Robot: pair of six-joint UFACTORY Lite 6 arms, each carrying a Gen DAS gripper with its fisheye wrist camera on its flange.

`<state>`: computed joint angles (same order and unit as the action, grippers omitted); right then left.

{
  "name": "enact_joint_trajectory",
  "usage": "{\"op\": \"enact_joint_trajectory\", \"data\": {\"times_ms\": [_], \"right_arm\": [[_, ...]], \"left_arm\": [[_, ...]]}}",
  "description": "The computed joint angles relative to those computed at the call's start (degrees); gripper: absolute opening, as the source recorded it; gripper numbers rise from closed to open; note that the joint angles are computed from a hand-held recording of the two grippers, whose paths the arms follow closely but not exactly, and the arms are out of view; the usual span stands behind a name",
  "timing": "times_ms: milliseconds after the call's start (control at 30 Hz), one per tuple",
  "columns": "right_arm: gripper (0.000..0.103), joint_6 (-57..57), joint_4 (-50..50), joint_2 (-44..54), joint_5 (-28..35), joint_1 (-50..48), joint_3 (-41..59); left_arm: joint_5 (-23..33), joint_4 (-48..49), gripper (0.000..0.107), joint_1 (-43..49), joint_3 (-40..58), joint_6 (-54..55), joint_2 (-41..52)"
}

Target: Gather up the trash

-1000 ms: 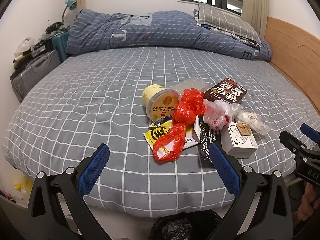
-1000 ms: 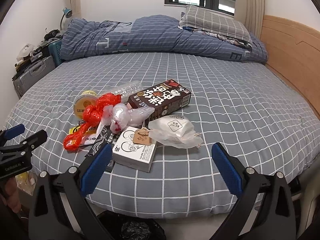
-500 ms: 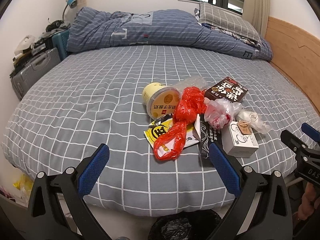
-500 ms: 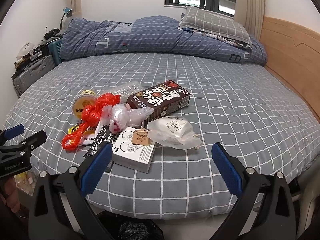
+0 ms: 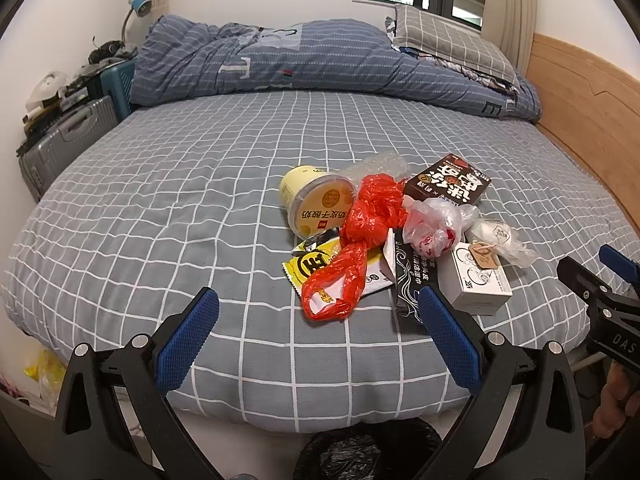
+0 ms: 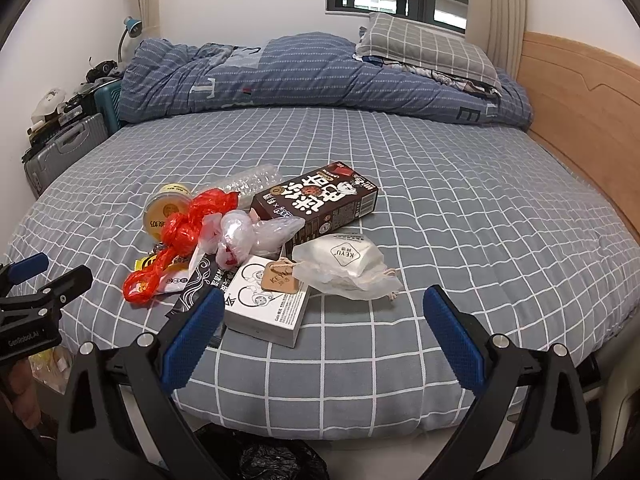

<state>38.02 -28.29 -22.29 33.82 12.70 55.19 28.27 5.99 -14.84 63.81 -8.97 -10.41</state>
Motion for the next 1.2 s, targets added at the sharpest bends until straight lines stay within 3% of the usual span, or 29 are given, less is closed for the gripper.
{"op": "enact_joint_trajectory", "data": {"times_ms": [1067,1200], "right_arm": [[0.096,-0.2,0.1,0.0,-0.2,-0.7,0.1],[0.096,-5.3,4.9,1.7,-1.1,-3.7,2.4]], "left_arm": [[0.5,-0.8,0.097,0.3,0.7,1.2,0.8],[0.1,2.3,0.097,-1.0,2.5,-0.8,2.8]]}}
